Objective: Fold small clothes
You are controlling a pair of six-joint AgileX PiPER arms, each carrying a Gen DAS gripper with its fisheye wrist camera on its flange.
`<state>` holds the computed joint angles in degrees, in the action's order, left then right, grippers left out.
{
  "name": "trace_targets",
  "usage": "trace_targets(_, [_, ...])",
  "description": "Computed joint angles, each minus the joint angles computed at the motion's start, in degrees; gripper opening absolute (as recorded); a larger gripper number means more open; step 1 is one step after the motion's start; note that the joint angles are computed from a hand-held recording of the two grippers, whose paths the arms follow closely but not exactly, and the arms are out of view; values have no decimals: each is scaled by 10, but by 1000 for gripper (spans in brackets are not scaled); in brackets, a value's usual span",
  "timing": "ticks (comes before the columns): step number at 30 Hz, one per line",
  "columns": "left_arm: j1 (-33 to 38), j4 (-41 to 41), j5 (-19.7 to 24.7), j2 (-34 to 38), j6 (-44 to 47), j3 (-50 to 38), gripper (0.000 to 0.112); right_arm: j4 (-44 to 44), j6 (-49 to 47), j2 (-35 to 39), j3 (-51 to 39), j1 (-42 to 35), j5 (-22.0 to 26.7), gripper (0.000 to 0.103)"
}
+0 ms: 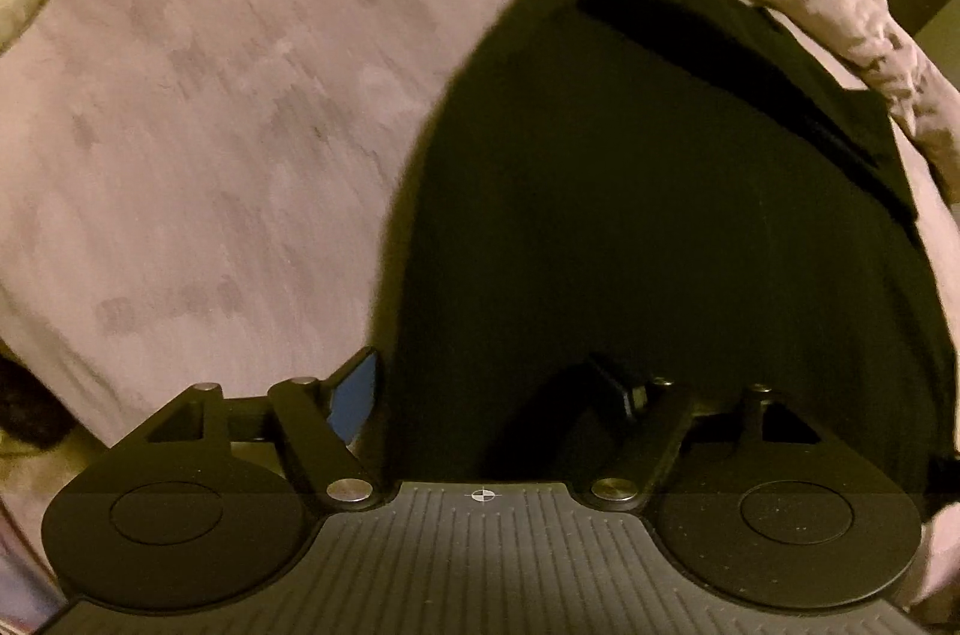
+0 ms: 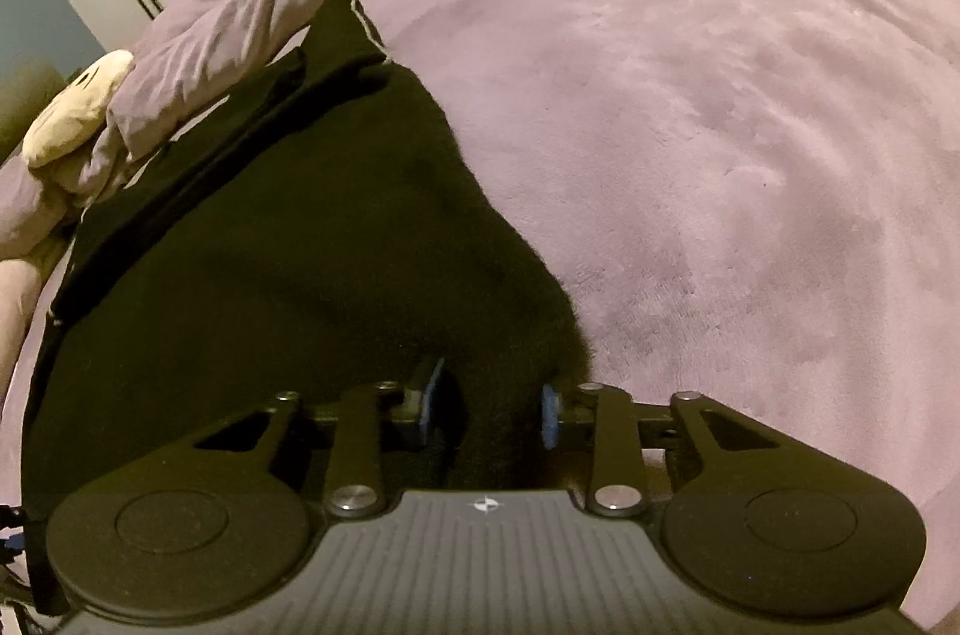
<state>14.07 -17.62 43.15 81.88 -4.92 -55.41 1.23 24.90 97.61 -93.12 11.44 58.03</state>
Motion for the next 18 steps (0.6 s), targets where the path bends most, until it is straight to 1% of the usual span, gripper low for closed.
trace_targets(1, [2,-15,7,-1,12,-1,71,-1,-4,0,-2,0,1,18])
trace_targets(3, [0,-22,19,-1,26,-6,50,6,-14,-1,-6,-2,3,14])
trace_targets(4, [-4,-17,21,-4,23,-7,45,15,-21,-2,-8,-5,1,13])
trace_targets(5, [-4,-18,23,-6,23,-8,34,22,-26,-3,-9,-7,-2,13])
trace_targets(6, [1,-31,25,-9,31,-7,18,26,-30,-3,-11,-9,-2,12])
trace_targets(7, [11,-52,29,-10,44,-6,13,32,-33,-2,-14,-13,-1,12])
trace_targets(9, [37,-106,36,-20,80,5,12,47,-41,-3,-15,-24,-1,12])
trace_targets(11, [42,-112,35,-22,86,10,12,76,-56,-2,-14,-38,-2,13])
trace_targets(13, [41,-105,37,-21,82,13,20,130,-91,-1,-10,-61,-5,14])
trace_targets(15, [40,-111,42,-18,91,17,37,157,-109,4,-15,-75,-4,17])
trace_targets(16, [38,-109,43,-18,93,20,41,166,-116,8,-20,-80,-2,18])
trace_targets(18, [22,-98,37,-16,85,24,44,188,-127,16,-23,-89,-5,18])
